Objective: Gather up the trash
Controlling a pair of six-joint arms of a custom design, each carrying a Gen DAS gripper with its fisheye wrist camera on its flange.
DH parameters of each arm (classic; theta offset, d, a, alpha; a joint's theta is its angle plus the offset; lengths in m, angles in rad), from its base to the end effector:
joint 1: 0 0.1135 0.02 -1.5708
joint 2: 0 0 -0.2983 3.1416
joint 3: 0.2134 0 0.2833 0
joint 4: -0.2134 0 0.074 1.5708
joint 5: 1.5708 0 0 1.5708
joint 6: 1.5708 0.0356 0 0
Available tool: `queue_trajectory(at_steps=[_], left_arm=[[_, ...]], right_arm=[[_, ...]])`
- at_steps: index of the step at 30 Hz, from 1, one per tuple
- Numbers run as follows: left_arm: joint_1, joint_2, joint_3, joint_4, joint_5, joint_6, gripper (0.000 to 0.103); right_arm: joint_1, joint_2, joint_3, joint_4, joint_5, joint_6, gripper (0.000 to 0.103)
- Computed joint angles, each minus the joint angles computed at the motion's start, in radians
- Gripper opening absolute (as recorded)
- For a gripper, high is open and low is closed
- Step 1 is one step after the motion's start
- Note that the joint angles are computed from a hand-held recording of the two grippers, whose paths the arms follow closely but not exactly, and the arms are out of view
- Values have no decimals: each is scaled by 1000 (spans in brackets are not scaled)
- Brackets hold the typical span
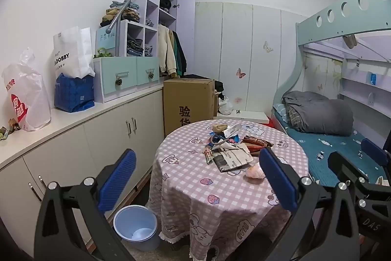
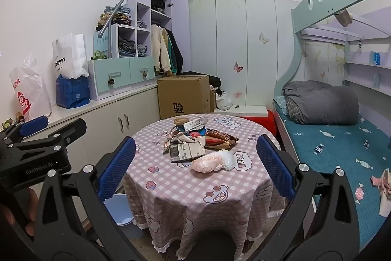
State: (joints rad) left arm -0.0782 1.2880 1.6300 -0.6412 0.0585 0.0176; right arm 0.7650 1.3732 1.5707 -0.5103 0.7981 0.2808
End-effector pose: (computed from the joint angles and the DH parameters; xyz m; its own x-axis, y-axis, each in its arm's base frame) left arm 0.2811 -0.0241 0.5170 -0.2915 0.0405 -0.9557 0.1388 0.9903 -0.0004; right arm 0.2450 0.1999 0.4887 -0.2111 0.0655 -0.9753 0.0692 0.9962 0.0520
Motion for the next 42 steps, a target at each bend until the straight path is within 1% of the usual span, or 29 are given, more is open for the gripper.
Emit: queue_trajectory(at_steps=[30, 36, 37, 42], left_arm=[[-1, 4, 7, -7, -3, -2, 99], [2, 3, 11, -11, 4, 1, 99], [37, 15, 9, -2, 22, 6, 99], [28, 11, 8, -3, 25, 9, 99]], right_arm=[[-6, 5, 3, -7, -6, 3, 97], [-4, 1, -7, -6, -7, 7, 97], [-4, 1, -8, -6, -6, 7, 97], [3, 2, 1, -17, 0, 11, 97]])
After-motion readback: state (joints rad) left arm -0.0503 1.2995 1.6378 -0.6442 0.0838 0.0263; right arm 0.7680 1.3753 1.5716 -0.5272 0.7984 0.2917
